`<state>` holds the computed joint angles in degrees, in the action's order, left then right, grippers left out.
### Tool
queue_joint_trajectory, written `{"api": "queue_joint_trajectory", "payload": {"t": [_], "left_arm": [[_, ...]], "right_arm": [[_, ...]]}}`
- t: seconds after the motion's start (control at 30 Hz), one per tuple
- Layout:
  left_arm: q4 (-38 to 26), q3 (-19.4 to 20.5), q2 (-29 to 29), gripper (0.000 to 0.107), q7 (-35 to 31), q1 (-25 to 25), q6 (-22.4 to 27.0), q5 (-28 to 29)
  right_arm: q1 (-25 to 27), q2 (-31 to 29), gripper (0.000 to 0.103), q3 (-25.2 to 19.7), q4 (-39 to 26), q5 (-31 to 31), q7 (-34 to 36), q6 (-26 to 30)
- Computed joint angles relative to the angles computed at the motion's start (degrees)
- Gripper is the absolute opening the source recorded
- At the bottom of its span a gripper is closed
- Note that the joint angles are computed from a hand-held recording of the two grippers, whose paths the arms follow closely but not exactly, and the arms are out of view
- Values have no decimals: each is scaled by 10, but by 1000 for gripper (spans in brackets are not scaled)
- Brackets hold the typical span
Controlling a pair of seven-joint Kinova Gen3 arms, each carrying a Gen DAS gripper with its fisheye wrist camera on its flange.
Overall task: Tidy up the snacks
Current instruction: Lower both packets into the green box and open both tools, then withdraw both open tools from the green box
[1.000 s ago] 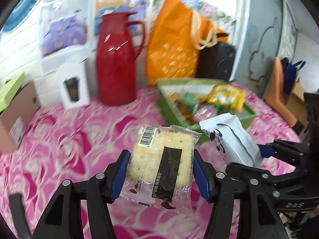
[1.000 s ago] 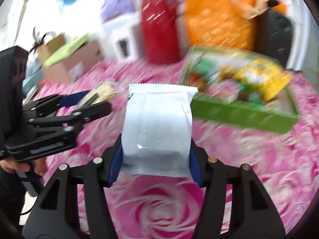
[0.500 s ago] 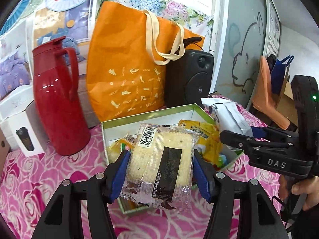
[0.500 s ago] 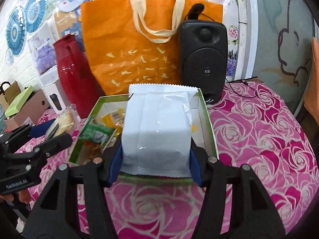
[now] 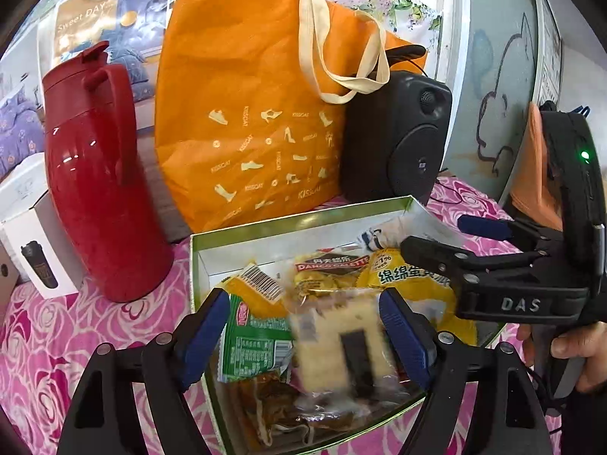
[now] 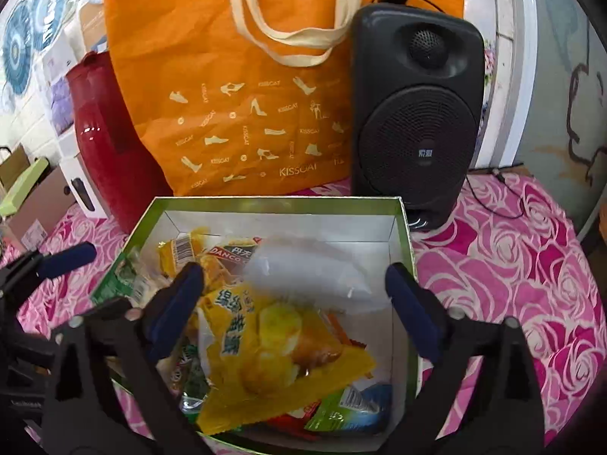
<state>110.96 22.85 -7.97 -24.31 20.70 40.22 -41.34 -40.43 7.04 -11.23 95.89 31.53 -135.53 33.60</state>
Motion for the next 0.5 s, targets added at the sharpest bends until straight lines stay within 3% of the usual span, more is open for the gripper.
{"api": "queue_joint_trajectory", "payload": {"t": [0.07,0.27,0.5], "left_arm": [[-1,21,2,83,30,-5,31,-27],[-2,23,-16,83,39,15,69,-27],[-17,85,-48,83,71,23,158,-36]], "right_arm": [[-7,-6,100,0,9,16,-14,3],[-11,-35,103,-15,26,40,-56,15],[-9,-101,103,-81,50,84,-137,81]]}}
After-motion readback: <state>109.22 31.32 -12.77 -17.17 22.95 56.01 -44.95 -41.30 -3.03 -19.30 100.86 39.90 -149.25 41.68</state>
